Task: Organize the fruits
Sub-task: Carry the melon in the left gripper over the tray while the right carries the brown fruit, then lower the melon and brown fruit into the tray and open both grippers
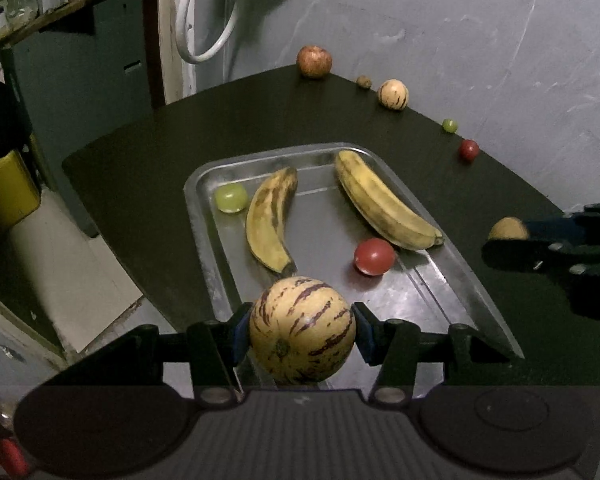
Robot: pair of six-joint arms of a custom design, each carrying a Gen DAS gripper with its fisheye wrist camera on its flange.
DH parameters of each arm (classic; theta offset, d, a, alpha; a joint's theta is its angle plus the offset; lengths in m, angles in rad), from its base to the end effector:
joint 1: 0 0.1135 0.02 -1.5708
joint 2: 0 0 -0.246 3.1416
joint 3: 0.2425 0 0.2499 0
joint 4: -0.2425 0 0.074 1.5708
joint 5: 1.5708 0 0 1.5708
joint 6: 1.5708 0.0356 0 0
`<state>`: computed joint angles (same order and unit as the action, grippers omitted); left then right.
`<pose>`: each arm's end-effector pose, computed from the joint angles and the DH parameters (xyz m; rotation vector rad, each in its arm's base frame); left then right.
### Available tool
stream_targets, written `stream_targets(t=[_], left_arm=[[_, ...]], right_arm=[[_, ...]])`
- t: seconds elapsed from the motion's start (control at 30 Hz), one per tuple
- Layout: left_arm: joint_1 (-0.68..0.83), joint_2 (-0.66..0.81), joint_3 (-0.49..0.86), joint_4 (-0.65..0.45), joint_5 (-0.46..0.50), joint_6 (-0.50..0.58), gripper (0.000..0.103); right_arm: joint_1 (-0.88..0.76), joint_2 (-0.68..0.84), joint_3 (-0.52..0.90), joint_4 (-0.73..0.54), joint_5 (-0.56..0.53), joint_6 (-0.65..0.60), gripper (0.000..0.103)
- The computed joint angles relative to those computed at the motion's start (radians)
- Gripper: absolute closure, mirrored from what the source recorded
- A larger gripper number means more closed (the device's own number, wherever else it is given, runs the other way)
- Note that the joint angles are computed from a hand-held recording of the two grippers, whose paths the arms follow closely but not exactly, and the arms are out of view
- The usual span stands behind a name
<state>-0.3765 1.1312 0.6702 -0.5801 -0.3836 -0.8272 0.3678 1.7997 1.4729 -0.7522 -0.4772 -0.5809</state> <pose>0.2033 -0.0660 0.1896 -0.6856 2.4027 0.0162 0.3438 0.1500 0.2389 -1.3049 2.2003 0.5494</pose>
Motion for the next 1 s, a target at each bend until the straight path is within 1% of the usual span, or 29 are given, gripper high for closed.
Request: stream_targets(t=[0.17,0.43,1.0], left_arm=[[0.031,0.027,-0.016,0.044,0.022,0.017,0.047],[0.055,0.058,-0.023,0.085,0.040,0.048,0.047],[0.076,0.082,-0.026,0.117,0.052,0.076,0.047]], right_arm=[[0.029,0.065,0.025,0.006,0.026,-0.017,0.076],[0.066,0.166,0.075,0.011,0.065,-0.029,0.076],[0.075,0.229,0.091,0.011,0.100,-0.065,0.075]])
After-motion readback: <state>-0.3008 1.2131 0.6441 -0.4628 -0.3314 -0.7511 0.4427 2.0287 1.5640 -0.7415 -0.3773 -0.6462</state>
